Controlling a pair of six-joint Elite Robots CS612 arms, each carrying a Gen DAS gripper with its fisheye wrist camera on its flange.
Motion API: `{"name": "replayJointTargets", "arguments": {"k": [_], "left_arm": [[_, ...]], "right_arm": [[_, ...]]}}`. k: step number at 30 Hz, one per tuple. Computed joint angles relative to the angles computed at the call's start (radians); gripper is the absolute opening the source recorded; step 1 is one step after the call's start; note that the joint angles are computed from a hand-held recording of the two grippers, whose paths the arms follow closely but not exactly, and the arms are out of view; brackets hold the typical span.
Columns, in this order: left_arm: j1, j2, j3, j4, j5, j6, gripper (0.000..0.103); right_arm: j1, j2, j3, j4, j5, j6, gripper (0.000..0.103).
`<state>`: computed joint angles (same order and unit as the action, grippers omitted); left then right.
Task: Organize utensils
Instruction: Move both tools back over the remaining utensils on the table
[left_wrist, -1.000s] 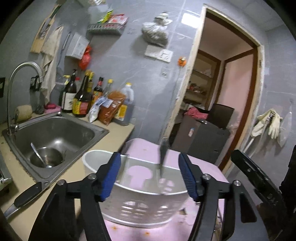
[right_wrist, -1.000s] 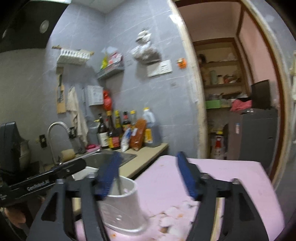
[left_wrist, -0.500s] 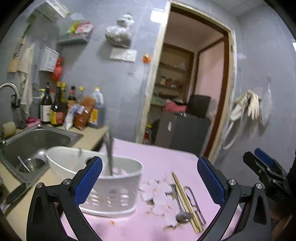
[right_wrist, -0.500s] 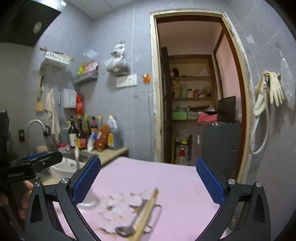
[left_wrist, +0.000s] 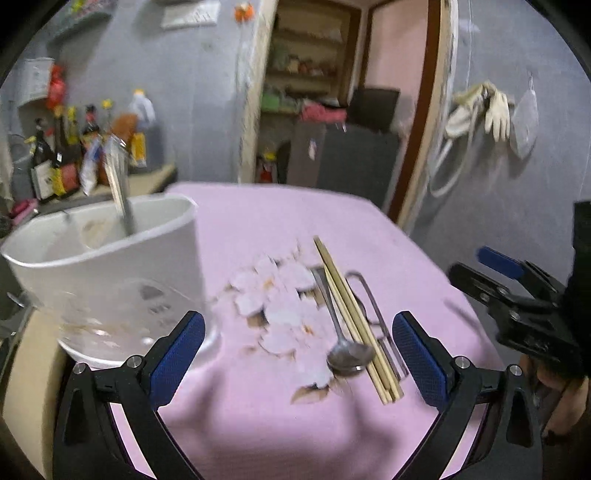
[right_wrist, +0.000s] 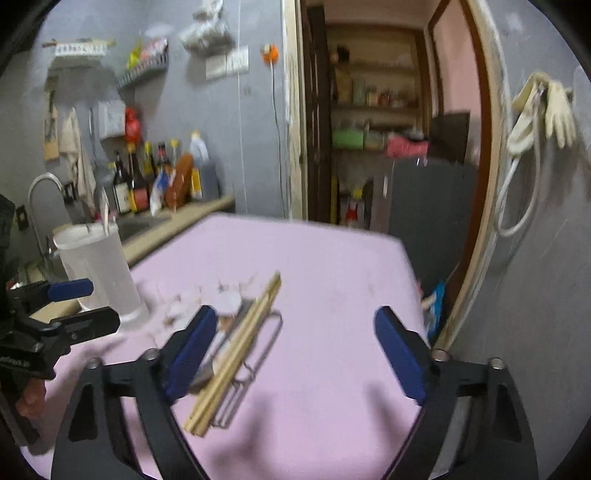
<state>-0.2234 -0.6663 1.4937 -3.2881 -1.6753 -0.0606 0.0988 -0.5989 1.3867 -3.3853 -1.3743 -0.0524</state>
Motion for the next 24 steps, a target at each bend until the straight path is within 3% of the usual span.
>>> {"name": "replayJointTargets", "arguments": {"k": [5,9,13,17,24], "left_arm": [[0.006,0.014,-0.045,0.158,-0.052,0.018,0.072],[0.007,0.024,-0.075,0.243,-0.041,0.017,0.059],[0.012,0.037,-0.104,0.302,-0.049,-0.004,0.058],[0.016,0.043,-0.122,0.341,-0.054,0.006,0.05],[0.021,0.06,-0.172,0.414,-0.116,0.028,0.041]], "right_arm": [[-0.004,0.009,-0.04,0.177,0.04,-0.032,0.055],[0.002,0.018,-0.075,0.297,0.062,-0.077,0.047],[0.017,0.032,-0.118,0.404,0.044,-0.138,0.042],[0.03,0.049,-0.156,0.492,0.012,-0.183,0.036],[0.03,0.058,-0.183,0.529,0.021,-0.197,0.034]]}}
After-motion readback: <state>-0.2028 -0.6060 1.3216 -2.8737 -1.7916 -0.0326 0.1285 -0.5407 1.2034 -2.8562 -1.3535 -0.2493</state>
